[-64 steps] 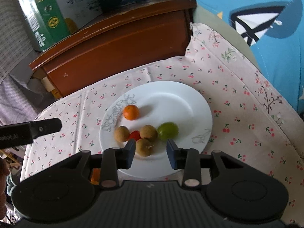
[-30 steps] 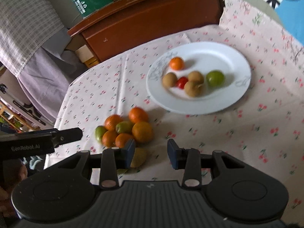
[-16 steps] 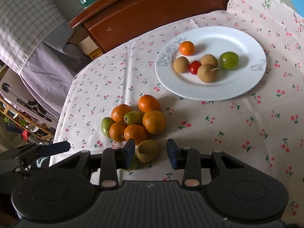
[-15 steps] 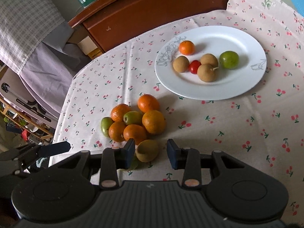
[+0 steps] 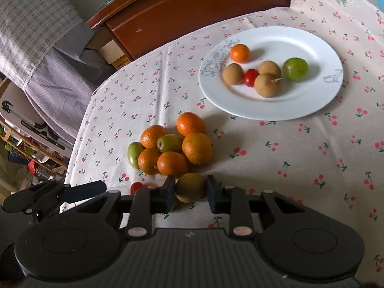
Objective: Organize fruits
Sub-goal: 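Move left tool toward a red cherry tomato while right tool approaches a brown fruit, then grasp the red cherry tomato with left tool while right tool grasps the brown fruit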
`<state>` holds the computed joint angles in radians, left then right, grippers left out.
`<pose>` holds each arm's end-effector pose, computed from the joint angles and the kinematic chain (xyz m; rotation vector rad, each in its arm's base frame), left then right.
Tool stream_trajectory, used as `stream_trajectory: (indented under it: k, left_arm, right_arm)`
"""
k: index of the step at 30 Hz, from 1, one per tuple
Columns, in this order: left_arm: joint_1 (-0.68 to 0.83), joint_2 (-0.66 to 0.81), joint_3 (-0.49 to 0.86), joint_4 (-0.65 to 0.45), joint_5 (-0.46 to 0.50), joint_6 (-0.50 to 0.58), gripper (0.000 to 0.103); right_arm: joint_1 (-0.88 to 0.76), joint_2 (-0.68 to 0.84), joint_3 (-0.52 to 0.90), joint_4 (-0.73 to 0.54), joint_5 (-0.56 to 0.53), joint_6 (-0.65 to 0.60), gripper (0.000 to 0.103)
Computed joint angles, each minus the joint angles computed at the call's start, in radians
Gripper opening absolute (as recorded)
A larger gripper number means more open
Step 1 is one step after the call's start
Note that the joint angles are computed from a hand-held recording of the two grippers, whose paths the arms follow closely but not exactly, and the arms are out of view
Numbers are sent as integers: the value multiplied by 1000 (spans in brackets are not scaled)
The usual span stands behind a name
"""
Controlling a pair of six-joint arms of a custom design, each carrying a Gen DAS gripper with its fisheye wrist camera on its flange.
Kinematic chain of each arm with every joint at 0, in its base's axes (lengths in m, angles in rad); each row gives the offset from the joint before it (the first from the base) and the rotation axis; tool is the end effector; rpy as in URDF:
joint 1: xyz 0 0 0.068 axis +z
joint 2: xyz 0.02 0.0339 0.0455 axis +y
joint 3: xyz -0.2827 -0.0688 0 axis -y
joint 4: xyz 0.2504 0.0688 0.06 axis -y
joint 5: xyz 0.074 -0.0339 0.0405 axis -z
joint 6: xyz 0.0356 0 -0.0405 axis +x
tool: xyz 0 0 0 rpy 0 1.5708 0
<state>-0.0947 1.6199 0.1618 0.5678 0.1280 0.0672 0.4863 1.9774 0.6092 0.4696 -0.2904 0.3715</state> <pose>0.1891 -0.0225 0.0688 0.2543 2.4453 -0.1695 0.2678 0.1531 0.0554 -0.2771 2.5449 0.7114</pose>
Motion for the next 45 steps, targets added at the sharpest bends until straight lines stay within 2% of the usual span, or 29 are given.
stream_trajectory:
  k: [5, 7, 12, 16, 20, 21, 23, 26, 31, 33, 35, 41, 45]
  left_arm:
    - [36, -1, 9, -23, 8, -13, 80]
    - [31, -3, 20, -48, -28, -9, 80]
    - [44, 18, 39, -72, -49, -3, 80]
    - [36, 78, 52, -39, -59, -9, 80]
    - [25, 116, 47, 39, -71, -32, 79]
    - [29, 122, 47, 53, -63, -35, 76]
    - [43, 138, 58, 54, -30, -39, 65]
    - [28, 167, 53, 101, -32, -25, 59]
    - [6, 185, 45, 141, -44, -7, 56]
    - [16, 182, 42, 146, -24, -9, 50]
    - [22, 178, 42, 144, -6, -6, 39]
    - [17, 173, 37, 142, -6, -30, 35]
    - [11, 158, 33, 135, -3, -43, 28]
  right_arm:
    - [-29, -33, -7, -28, 27, 17, 28]
    - [-36, -40, -14, -27, 31, 16, 28]
    - [-30, -38, -10, -41, 35, 13, 28]
    - [-23, -35, -7, -41, 41, 11, 28]
    - [-24, -30, -5, -43, 44, 15, 28]
    - [-24, -30, -5, -45, 46, 16, 28]
    - [-28, -27, -3, -48, 43, 20, 28]
    - [-32, -24, -2, -47, 37, 23, 28]
    - [-26, -24, -3, -45, 45, 20, 28]
    - [-25, -24, -4, -43, 46, 20, 28]
    - [-26, -24, -3, -43, 46, 22, 28]
    - [-25, -23, -4, -42, 46, 22, 28]
    - [-28, -24, -5, -41, 41, 23, 28]
